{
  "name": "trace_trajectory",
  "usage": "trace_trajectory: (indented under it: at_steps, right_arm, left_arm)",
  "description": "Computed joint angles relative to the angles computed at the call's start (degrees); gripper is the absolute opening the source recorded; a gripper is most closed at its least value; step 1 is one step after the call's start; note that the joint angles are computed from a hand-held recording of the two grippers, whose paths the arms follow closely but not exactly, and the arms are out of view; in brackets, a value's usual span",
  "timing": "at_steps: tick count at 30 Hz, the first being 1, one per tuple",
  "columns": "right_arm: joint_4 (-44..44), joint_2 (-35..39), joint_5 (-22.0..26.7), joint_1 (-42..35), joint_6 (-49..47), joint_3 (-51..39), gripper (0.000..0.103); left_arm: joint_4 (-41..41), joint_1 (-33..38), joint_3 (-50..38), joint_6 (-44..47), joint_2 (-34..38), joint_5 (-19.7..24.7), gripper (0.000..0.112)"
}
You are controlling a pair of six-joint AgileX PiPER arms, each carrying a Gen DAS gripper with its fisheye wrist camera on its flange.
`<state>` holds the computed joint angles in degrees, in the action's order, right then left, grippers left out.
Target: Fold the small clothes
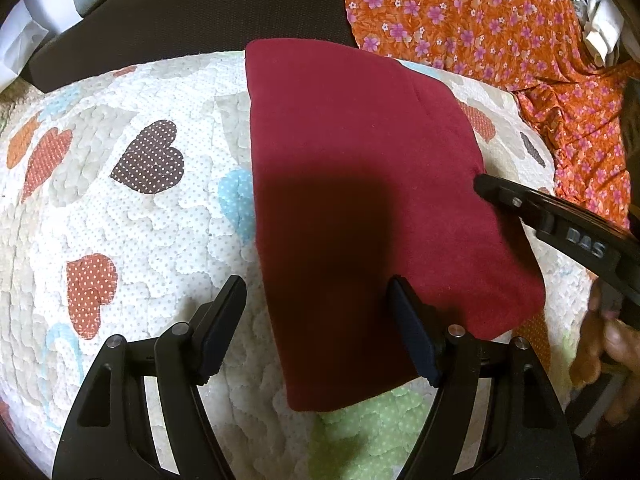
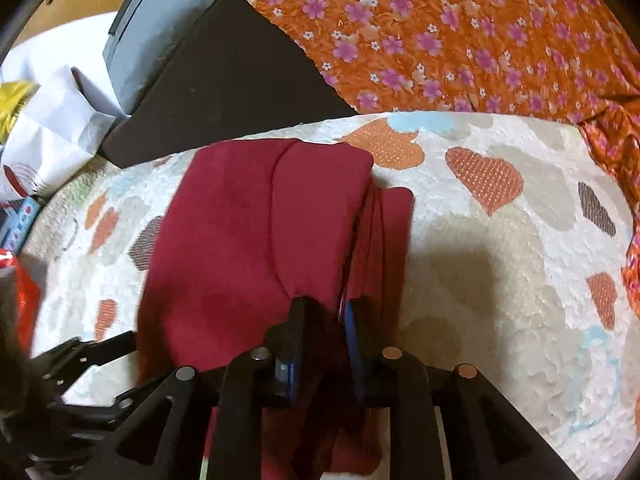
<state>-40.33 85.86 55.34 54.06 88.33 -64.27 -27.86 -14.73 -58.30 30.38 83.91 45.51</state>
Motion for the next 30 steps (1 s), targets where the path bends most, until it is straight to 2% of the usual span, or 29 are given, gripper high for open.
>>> trace_trajectory:
  at_steps: [3,11,30]
  right_arm:
    - [-1.0,-0.7,3.1,2.9,1.8,-0.6,0.021]
    - [-1.7,2.1,8.7,6.1,1.3,-5.6,0.021]
    - [-1.1,1.7,8.2,5.7,1.8,-4.8,0.024]
  left_arm:
    - [-1.5,1.5,-1.4,0.2,0.5,2.3,0.074]
    - [-3.2,2.9,-2.4,1.2,0.0,4.0,0.074]
    - [-2.9,3.2,-2.5,-1.1,-0.2,-0.9,0.074]
